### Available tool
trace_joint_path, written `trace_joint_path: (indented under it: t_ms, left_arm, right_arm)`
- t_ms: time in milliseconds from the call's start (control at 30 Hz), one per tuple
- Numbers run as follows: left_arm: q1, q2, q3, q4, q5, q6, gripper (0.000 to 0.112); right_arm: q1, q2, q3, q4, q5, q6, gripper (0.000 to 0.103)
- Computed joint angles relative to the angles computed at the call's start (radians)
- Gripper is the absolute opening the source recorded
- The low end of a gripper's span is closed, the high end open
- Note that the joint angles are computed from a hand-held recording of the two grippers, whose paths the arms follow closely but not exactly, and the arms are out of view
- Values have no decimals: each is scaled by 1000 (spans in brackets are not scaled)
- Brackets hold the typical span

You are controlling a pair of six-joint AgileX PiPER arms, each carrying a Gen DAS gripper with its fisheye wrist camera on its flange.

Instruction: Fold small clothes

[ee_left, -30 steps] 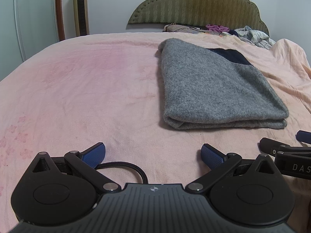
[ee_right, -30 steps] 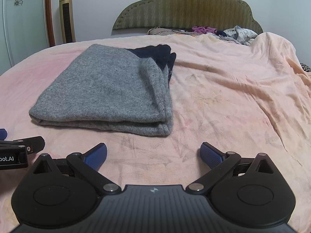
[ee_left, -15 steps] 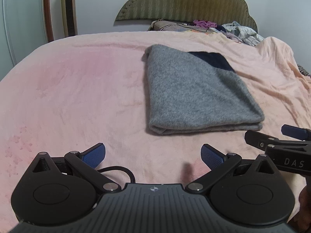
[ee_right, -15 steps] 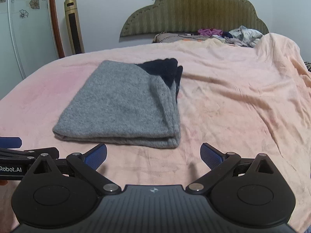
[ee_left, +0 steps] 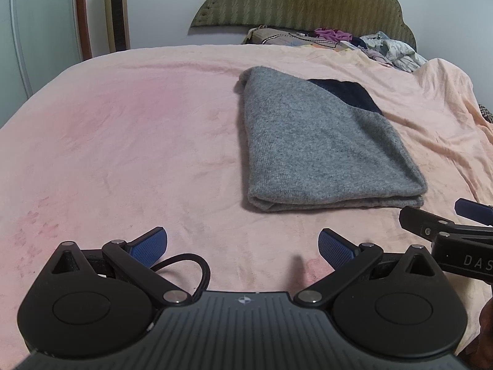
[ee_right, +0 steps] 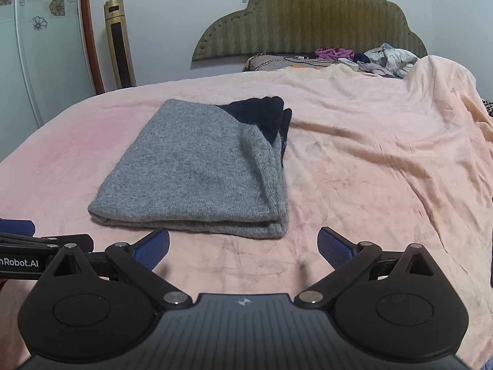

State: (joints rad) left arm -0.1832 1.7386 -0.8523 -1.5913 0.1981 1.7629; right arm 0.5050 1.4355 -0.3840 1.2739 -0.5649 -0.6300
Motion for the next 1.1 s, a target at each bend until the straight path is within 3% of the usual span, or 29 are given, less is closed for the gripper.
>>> trace_joint_path:
  t_ms: [900,1100]
  left_arm:
    - [-8,8,-3,-25,-35,20,103]
    - [-14,8,3,-128,-54,123,103]
  right_arm:
    - [-11,7,-7,19,20,-23,103]
    - [-9,2,-7,28,22,-34,103]
